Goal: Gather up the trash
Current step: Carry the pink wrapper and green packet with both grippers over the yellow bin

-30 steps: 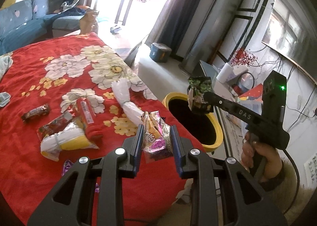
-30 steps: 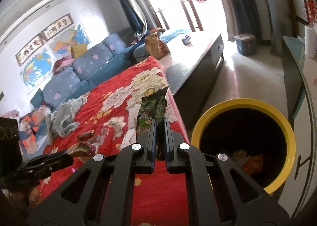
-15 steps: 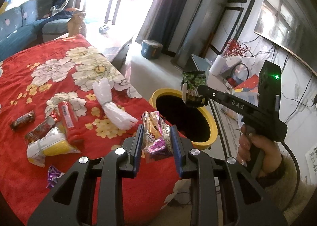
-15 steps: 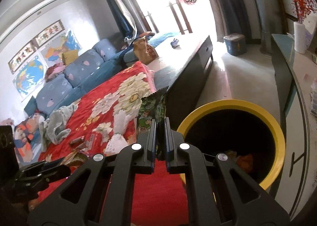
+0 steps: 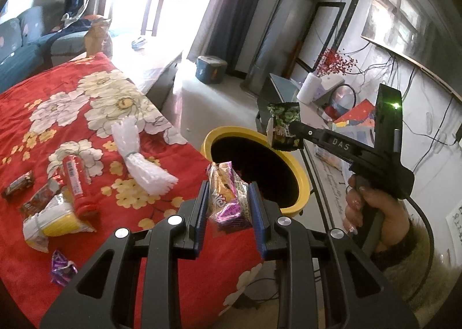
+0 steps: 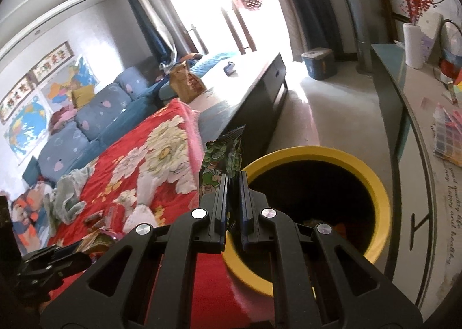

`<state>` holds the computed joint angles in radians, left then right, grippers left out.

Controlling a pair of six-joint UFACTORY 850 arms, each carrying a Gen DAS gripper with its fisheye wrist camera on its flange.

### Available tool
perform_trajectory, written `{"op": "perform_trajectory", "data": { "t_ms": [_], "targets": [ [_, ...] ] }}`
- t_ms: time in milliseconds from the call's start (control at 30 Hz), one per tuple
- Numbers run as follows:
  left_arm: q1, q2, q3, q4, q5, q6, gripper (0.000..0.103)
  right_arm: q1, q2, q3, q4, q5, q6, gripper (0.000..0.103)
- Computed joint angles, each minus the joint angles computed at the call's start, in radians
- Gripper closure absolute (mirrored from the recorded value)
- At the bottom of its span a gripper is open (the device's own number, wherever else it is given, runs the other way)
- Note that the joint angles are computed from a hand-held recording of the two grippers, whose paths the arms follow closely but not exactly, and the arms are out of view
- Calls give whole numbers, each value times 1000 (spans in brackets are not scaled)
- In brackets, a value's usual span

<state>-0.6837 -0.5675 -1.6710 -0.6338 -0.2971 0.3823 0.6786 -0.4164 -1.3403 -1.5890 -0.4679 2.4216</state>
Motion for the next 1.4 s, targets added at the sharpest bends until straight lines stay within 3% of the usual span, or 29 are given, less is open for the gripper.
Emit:
{"op": "perform_trajectory", "data": {
  "t_ms": [867, 1400],
  "targets": [
    [-48, -147, -211, 159, -63, -138, 77, -33, 36, 98, 41, -66, 66, 99],
    [-65, -282, -405, 321, -165, -278, 77, -51, 41, 135, 58, -63, 90, 99]
  ]
}}
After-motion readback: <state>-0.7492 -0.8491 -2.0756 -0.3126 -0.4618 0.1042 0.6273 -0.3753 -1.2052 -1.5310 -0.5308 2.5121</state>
